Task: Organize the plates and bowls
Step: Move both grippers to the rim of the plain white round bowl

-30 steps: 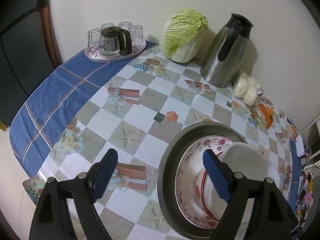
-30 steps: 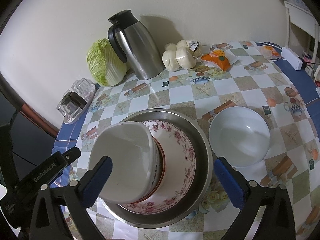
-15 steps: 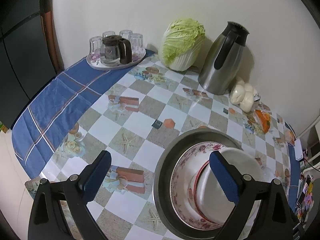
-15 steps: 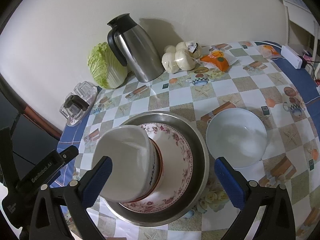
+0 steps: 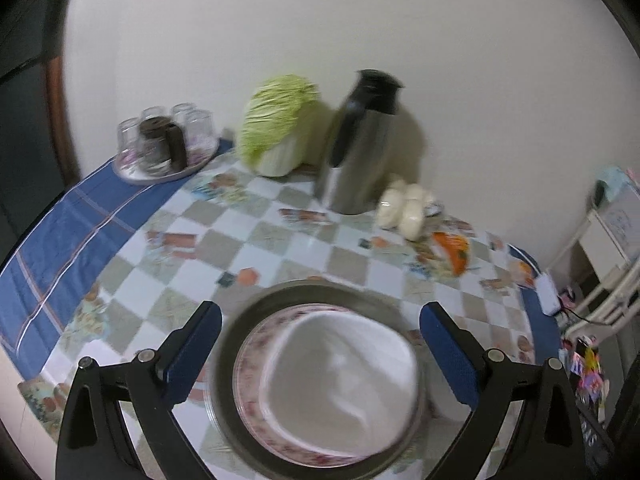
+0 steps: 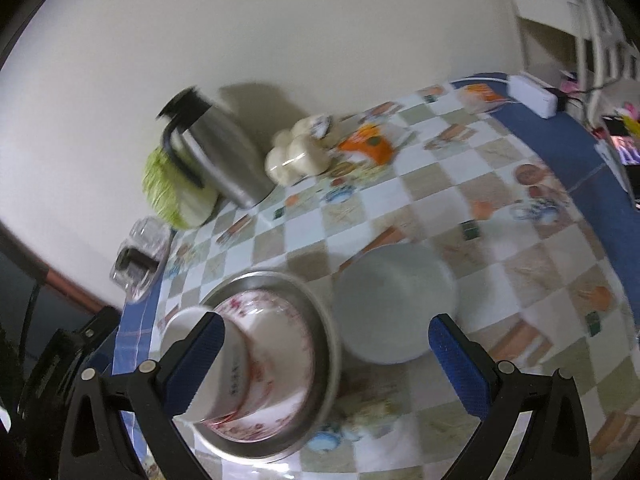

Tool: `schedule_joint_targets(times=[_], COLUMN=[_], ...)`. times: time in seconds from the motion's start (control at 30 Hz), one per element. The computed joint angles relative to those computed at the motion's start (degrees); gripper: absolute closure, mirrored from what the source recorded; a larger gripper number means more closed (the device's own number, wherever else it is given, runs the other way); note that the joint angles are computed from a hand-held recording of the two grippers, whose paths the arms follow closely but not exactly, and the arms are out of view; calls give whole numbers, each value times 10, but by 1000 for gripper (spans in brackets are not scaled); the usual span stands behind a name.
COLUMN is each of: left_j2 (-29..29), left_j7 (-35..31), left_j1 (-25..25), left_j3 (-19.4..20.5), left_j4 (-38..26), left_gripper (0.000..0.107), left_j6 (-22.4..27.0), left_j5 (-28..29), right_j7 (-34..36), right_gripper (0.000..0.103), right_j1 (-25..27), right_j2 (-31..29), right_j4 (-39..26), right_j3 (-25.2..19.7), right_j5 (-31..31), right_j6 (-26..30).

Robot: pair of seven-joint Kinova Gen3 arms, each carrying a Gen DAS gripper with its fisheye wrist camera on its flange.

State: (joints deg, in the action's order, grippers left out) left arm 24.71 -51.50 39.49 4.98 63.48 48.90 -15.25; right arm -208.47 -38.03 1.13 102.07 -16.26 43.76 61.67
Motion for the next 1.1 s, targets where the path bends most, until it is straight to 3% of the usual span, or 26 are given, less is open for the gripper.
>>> schedule_joint_targets(times=[0.27,0.53,0.83,1.1], left_j2=[27,86,170,205], left_j7=[-53,-123,-165,-177], left_j1=[25,54,107,114], left_j3=[18,28,-7,-20], left_j4=[-37,-117,-255,-304], left_gripper=[8,8,8,8], left_j6=[-9,24,127,148], left_j5=[8,42,34,43], right_j7=[-53,-55,-19,32], right_gripper=[0,0,0,0], right_j1=[35,81,108,109], right_j2=[-62,-91,-82,-50], right_j4=[64,102,113,109], right_j3=[-19,-34,-30,-4], right_j5=[-14,-39,-60,-85], right_j6=[35,36,10,-14])
